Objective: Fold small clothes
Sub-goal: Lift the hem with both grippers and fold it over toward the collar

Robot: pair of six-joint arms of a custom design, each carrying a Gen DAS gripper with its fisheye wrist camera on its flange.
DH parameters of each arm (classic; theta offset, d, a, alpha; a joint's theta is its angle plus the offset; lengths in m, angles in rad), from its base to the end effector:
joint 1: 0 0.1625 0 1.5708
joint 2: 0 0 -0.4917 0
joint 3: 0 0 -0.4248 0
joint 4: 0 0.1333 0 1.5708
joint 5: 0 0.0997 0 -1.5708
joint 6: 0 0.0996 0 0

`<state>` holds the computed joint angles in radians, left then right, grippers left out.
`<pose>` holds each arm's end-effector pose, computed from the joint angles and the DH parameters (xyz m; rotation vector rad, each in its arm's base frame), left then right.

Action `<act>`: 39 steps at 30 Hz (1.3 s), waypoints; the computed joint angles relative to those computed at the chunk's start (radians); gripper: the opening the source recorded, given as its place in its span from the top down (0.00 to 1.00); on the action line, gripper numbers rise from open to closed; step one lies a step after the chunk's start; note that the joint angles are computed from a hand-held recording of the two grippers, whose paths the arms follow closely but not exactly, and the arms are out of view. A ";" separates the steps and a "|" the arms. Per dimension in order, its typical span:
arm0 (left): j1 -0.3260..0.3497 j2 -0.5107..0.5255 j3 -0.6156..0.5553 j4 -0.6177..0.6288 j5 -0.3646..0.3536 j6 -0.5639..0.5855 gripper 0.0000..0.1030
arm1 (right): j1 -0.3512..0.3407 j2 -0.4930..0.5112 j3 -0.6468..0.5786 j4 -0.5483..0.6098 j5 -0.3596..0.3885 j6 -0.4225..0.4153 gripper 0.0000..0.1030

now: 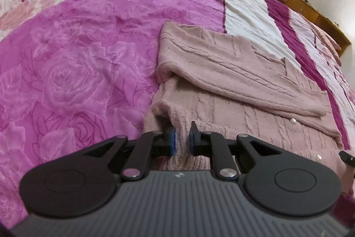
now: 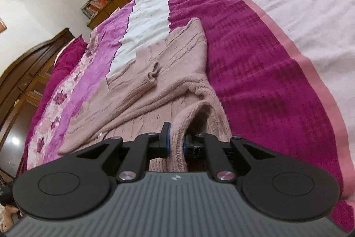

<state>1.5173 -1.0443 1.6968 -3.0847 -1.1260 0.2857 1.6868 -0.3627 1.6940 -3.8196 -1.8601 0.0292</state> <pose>0.1375 -0.7262 0.3468 0.1605 2.4255 -1.0401 0.1848 -0.6801 -0.0546 -0.0748 -2.6329 1.3219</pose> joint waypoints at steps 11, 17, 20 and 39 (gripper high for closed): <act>0.004 -0.040 0.044 0.086 -0.032 0.012 0.76 | 0.016 -0.041 0.077 0.046 0.004 -0.041 0.81; 0.013 -0.039 0.034 0.134 -0.046 -0.015 0.75 | 0.010 -0.035 0.074 0.053 0.024 -0.059 0.81; 0.015 -0.043 0.035 0.127 -0.073 -0.013 0.89 | 0.010 -0.036 0.075 0.057 0.035 -0.073 0.86; -0.023 -0.045 -0.062 -0.023 -0.300 -0.187 0.90 | 0.013 -0.052 0.011 -0.149 0.223 -0.024 0.91</act>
<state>1.4944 -1.0894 1.6351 -3.1082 -1.4264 0.0987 1.7000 -0.4145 1.7052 -3.9691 -1.6372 0.0054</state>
